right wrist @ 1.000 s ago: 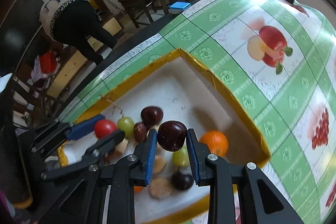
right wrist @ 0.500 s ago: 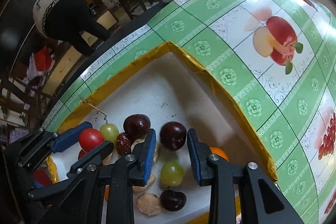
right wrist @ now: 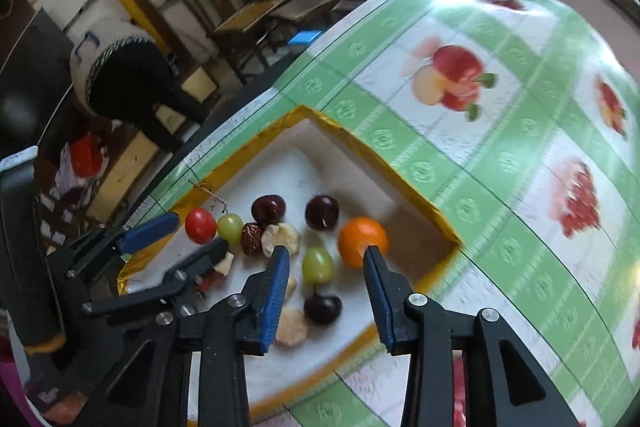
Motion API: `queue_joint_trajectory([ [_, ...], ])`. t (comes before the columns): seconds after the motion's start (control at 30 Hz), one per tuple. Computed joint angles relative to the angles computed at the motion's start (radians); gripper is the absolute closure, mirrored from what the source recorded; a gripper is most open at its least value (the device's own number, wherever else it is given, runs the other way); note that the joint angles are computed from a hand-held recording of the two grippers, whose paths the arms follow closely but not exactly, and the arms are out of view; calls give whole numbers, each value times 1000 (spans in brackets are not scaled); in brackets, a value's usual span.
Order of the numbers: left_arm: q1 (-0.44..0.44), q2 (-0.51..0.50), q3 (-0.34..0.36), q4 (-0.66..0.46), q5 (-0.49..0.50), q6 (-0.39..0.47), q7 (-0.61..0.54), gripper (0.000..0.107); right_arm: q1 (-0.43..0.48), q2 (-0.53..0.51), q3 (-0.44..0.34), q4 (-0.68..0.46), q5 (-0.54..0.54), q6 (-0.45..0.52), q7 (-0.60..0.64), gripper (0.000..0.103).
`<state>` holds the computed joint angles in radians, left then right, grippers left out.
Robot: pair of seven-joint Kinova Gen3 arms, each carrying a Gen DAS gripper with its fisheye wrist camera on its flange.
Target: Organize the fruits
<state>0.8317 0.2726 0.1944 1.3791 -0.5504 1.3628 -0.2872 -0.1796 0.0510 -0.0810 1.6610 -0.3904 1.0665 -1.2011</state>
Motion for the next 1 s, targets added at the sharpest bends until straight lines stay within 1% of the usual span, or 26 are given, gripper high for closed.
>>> queue_joint_trajectory([
  [0.07,23,3,7,-30,-21,32,-3,52,12,-47,11,37,-13,-19,-14,62],
  [0.17,65,13,9,-68,-63,77,9,52,28,-85,33,70,-46,-6,-1,61],
  [0.23,89,18,11,-90,-81,100,14,51,23,-109,32,85,-28,3,1,61],
  [0.47,138,33,6,-138,-92,150,32,51,15,-174,55,106,-27,34,45,60],
  [0.7,170,41,2,-159,-98,203,70,51,17,-186,71,110,-25,63,69,59],
  [1.0,184,39,5,-156,-101,227,103,51,18,-191,73,117,-25,79,91,59],
])
